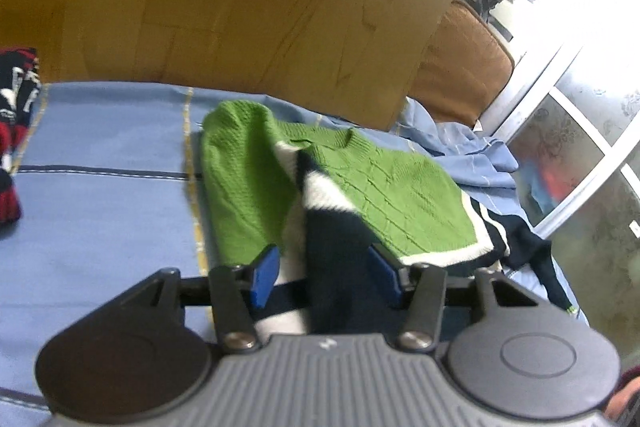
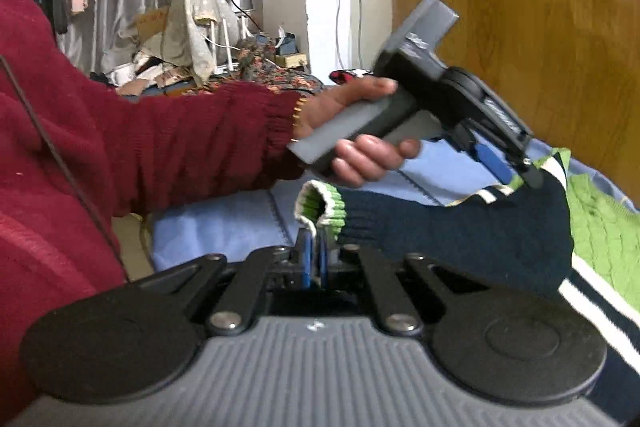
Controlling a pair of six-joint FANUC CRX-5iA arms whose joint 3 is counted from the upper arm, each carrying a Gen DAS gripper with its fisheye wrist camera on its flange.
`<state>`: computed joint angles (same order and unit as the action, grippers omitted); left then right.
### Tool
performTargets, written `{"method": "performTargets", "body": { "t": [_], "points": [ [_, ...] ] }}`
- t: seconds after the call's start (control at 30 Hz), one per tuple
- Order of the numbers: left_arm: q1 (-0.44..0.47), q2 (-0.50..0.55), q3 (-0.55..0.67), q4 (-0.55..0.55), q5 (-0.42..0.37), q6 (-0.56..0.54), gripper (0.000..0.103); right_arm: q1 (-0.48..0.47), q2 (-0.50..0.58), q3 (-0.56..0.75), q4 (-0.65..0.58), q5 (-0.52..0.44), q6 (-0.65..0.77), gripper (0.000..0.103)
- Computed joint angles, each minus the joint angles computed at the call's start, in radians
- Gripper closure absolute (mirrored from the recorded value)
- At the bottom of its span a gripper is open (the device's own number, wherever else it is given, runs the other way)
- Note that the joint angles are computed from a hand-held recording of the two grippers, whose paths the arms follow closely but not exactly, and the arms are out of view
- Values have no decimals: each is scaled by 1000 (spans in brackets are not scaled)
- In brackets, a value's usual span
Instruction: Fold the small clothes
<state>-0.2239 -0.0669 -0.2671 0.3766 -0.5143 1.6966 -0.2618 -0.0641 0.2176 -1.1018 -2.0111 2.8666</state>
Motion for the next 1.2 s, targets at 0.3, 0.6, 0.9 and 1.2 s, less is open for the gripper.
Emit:
{"method": "performTargets", "body": {
  "t": [0.3, 0.6, 0.9, 1.2],
  "points": [
    [-59, 131, 215, -360, -128, 315, 88, 92, 12, -43, 189, -18, 16, 93],
    [-160, 24, 224, -674, -174, 639, 59, -193, 123, 77, -90, 59, -314, 79],
    [-171, 20, 185, -529, -28, 489, 60, -377, 91, 8, 35, 590, -653, 76],
    [-198, 134, 245, -551, -71, 497, 59, -429, 193, 66, 7, 582, -1080, 57]
  ]
}}
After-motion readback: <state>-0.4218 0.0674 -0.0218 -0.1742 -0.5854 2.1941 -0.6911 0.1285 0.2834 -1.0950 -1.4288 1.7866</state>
